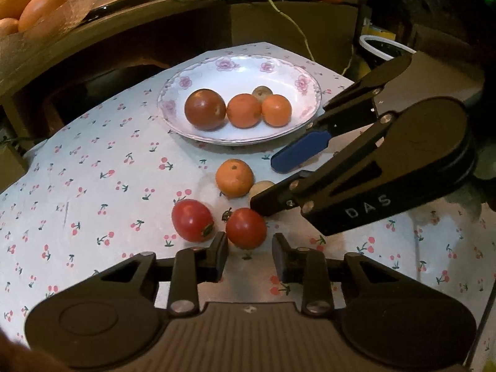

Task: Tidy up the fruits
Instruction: 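Move the left tool toward a red tomato while the right tool grasps a pale round fruit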

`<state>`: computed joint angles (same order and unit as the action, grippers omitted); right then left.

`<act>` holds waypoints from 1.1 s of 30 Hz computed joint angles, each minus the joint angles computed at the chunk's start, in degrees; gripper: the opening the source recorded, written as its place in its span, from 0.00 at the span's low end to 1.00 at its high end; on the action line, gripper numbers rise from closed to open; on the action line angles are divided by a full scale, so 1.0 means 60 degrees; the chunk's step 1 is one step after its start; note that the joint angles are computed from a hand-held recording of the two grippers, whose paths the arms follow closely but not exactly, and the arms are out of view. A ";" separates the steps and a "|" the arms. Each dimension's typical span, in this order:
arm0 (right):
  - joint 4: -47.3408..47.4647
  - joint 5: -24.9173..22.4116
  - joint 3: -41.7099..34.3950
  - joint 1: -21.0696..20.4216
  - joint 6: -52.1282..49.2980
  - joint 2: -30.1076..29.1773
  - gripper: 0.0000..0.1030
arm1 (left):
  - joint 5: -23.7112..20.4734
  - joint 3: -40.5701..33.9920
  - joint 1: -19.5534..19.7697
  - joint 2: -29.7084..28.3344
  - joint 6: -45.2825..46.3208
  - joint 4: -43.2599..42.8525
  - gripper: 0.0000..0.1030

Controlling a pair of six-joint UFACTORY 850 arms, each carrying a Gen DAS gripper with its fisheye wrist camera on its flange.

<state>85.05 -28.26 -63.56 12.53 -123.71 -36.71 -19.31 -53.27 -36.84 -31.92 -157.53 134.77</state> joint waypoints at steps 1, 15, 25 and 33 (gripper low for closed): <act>-0.0271 -0.0117 -0.0122 -0.0027 0.0428 -0.0080 0.43 | 0.0046 0.0002 0.0027 0.0005 -0.0118 0.0115 0.36; -0.2458 -0.0571 -0.0512 -0.0137 0.2709 -0.0188 0.24 | 0.0060 0.0324 0.0154 0.0319 -0.0405 0.0672 0.40; -0.1764 -0.0149 -0.0290 0.0016 0.1255 -0.0142 0.28 | 0.0063 0.0247 0.0137 0.0209 -0.0781 0.1075 0.41; -0.1560 -0.0102 -0.0234 0.0016 0.1260 -0.0102 0.25 | 0.0083 -0.0024 0.0112 -0.0027 -0.0339 0.0567 0.41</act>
<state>75.69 -28.87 -64.96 12.63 -116.15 -37.33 -18.81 -53.41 -36.17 -32.08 -159.57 138.17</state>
